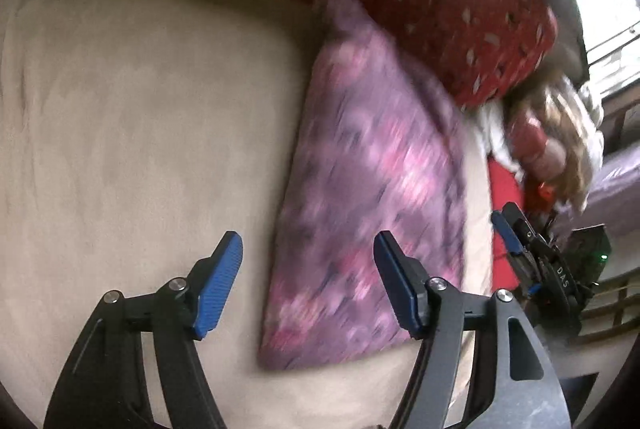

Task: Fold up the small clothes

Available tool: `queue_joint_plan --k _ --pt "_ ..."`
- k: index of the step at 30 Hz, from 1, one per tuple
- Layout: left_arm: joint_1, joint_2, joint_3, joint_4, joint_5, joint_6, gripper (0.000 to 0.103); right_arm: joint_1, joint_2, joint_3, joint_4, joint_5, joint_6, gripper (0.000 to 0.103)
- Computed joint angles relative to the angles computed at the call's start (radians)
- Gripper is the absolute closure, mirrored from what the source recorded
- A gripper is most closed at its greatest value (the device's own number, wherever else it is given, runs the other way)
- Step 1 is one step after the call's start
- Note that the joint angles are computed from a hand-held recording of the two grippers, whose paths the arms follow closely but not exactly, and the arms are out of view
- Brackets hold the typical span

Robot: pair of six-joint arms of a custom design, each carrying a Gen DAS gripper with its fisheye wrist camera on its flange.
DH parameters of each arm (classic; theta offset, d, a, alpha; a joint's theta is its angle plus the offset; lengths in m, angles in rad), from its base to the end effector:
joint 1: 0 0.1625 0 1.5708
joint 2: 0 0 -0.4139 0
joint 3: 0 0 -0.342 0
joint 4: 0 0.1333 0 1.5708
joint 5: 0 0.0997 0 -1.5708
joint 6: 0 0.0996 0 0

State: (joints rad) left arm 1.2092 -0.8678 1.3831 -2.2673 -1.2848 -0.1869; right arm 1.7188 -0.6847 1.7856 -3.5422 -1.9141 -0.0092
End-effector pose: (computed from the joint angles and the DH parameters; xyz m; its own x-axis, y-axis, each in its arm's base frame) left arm -0.0898 -0.6936 0.2337 -0.9640 0.1158 -0.2392 0.1718 0.9582 -0.2286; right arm 0.1888 -0.5900 0.1351 -0.9684 0.1098 0.2239 -0.1039 0.6384 -0.7626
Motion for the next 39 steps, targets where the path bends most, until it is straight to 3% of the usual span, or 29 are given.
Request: queue_joint_plan --k 2,4,7,8,9,10,12,13,15,17,19,21,23,26,27,29,31,34,36,38,39 --pt "-0.008 0.050 -0.092 0.029 0.006 0.010 0.035 -0.007 0.020 -0.084 0.070 0.005 0.029 0.043" --pt "-0.021 0.120 -0.195 0.071 0.035 0.019 0.035 -0.024 0.053 -0.170 0.153 -0.003 0.078 0.043" --pt "-0.033 0.190 -0.296 0.117 0.082 0.042 0.035 -0.045 0.121 -0.308 0.300 -0.075 0.155 0.043" --pt "-0.037 0.215 -0.325 0.114 0.096 0.050 0.035 -0.052 0.138 -0.345 0.340 -0.079 0.176 0.049" --pt "-0.040 0.239 -0.348 0.097 0.119 0.065 0.035 -0.059 0.146 -0.360 0.341 -0.041 0.170 0.073" --pt "-0.042 0.252 -0.351 0.074 0.145 0.075 0.035 -0.065 0.152 -0.366 0.305 0.021 0.123 0.082" --pt "-0.041 0.286 -0.361 0.039 0.219 0.085 0.035 -0.063 0.168 -0.360 0.178 0.068 0.006 0.086" --pt "-0.030 0.322 -0.399 0.065 0.242 0.085 0.034 -0.066 0.175 -0.362 0.148 0.059 -0.008 0.086" --pt "-0.004 0.367 -0.443 0.089 0.204 0.074 0.027 -0.082 0.194 -0.392 0.215 -0.021 0.043 0.082" --pt "-0.003 0.341 -0.405 0.047 0.194 0.092 0.029 -0.118 0.186 -0.383 0.271 0.024 0.129 0.079" --pt "0.005 0.304 -0.381 0.044 0.137 0.092 0.037 -0.120 0.164 -0.354 0.237 0.044 0.148 0.072" --pt "0.009 0.249 -0.306 -0.057 0.105 0.067 0.037 -0.089 0.166 -0.356 0.187 -0.035 0.090 0.068" --pt "0.003 0.222 -0.262 -0.130 0.095 0.059 0.037 -0.068 0.167 -0.346 0.080 0.006 -0.016 0.068" --pt "-0.020 0.255 -0.283 -0.113 0.166 0.062 0.037 -0.041 0.199 -0.422 0.122 0.001 -0.113 0.070" --pt "-0.025 0.286 -0.323 -0.056 0.201 0.060 0.037 -0.036 0.216 -0.456 0.163 -0.018 -0.127 0.073" --pt "-0.026 0.362 -0.427 0.069 0.271 0.043 0.033 -0.027 0.276 -0.575 0.321 -0.146 -0.100 0.075" --pt "-0.018 0.361 -0.415 0.037 0.255 0.061 0.029 -0.032 0.329 -0.654 0.421 -0.250 -0.076 0.075" --pt "-0.013 0.299 -0.369 0.055 0.207 0.030 0.034 -0.026 0.299 -0.614 0.393 -0.223 -0.032 0.075" --pt "-0.017 0.222 -0.248 -0.044 0.182 0.047 0.034 -0.017 0.259 -0.523 0.296 -0.157 -0.076 0.069" --pt "-0.027 0.149 -0.091 -0.188 0.191 0.075 0.034 -0.019 0.207 -0.390 0.186 -0.035 -0.145 0.070" --pt "-0.030 0.136 -0.040 -0.225 0.208 0.073 0.033 -0.022 0.199 -0.357 0.165 -0.008 -0.162 0.070"
